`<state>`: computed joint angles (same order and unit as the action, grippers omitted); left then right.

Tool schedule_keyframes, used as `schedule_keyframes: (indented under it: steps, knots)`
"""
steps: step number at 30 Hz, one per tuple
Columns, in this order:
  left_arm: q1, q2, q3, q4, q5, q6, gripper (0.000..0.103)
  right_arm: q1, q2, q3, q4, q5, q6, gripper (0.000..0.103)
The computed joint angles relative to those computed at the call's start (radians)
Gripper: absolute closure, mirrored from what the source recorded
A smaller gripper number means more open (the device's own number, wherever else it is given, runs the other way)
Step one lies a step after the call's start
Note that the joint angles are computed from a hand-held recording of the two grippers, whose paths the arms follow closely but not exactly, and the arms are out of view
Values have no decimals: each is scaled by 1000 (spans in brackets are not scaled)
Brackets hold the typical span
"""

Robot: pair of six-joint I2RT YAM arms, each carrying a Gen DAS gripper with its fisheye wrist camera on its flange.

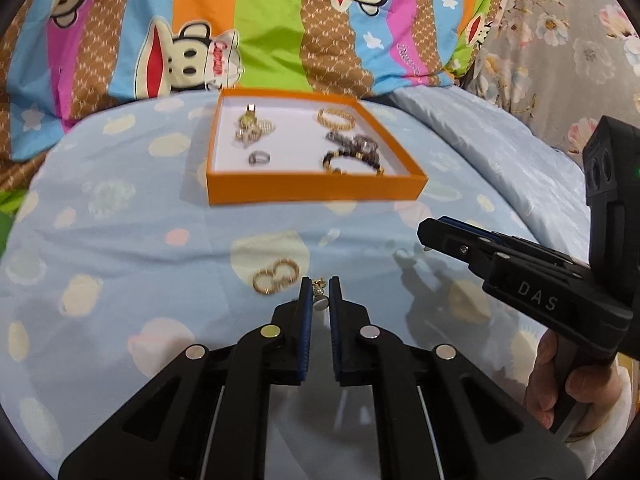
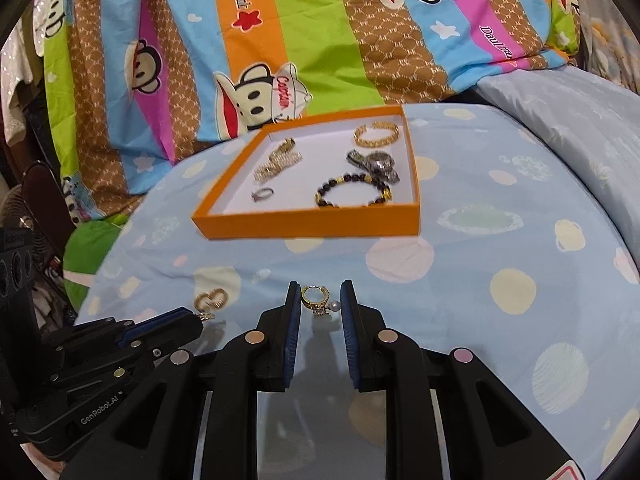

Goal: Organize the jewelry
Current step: 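Grasp the other pearl drop earring with the left tool while the right tool holds its earring, then lower both pearl drop earrings into the orange box and open both tools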

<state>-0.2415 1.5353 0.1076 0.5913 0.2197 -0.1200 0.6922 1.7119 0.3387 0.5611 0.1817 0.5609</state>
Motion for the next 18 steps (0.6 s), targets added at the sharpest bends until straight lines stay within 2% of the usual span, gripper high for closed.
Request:
schedule_keyframes:
  steps: [2,5,7,10,18]
  knots:
    - [15,-84,34,-98,3,23,96,-35,-24,50,-75,-17,-46,84]
    - [41,-126,129,-209,18,48,96,-109,-9,163,-163,-71,-109,84]
    - [35,-109,188,-225,-4,55,96,-163,39,252,-202,-122,-136,84]
    - [18,-10,303,-209,-51,65,96,-225,134,397,-260,-198,-157,84]
    - [25,367,641,-246,-55,51,96,-289,428,791,-428,-263,-182,84]
